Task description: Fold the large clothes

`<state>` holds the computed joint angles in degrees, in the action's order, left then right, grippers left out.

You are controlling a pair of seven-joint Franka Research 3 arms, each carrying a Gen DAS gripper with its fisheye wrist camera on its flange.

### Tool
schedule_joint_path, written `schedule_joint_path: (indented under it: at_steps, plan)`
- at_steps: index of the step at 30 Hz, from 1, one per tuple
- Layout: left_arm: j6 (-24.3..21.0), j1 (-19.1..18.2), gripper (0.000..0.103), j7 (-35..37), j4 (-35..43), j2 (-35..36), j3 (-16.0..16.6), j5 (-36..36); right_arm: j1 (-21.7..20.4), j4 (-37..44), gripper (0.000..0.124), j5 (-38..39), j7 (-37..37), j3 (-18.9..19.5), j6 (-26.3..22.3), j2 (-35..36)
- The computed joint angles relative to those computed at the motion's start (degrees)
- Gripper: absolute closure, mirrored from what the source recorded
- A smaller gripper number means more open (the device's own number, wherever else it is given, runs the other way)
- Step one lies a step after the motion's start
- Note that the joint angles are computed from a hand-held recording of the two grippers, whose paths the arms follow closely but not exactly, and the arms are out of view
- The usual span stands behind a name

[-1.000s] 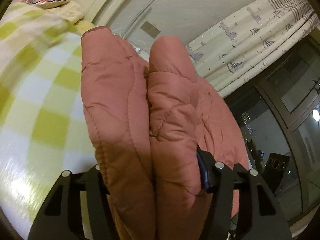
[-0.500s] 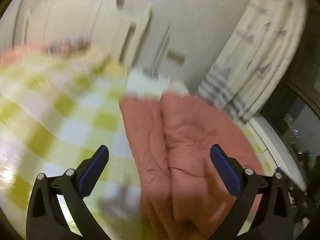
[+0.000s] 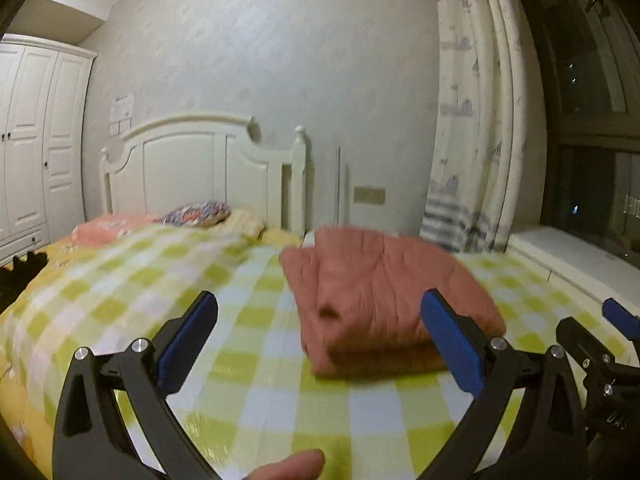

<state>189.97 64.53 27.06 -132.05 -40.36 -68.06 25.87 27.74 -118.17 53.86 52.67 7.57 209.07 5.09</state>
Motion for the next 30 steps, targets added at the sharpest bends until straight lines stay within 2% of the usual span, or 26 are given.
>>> schedule_joint_path:
  at_steps: [2, 6, 12, 30]
  plan:
    - [-1.72, -1.67, 0.002, 0.42, -0.64, 1.04, 0.31, 0.63, 1.01, 0.75, 0.026, 4.18, -3.53, 0.0, 2.29, 0.82]
    - [-0.46, -3.38, 0.002, -1.49, -3.37, -2.39, 1.88, -0.19, 0.71, 0.36, 0.026, 2.98, -2.67, 0.36, 3.69, 0.76]
    - [-0.07, -2.87, 0.002, -1.73, -3.34, -2.81, 1.73, -0.36, 0.6, -0.93, 0.026, -1.25, 0.2, 0.83, 5.17, 0.73]
    - [-0.64, -3.55, 0.002, -2.0, -3.45, -2.84, 2.17, -0.01, 0.69, -0.67, 0.026, -0.87, 0.34, 0.65, 4.8, 0.8]
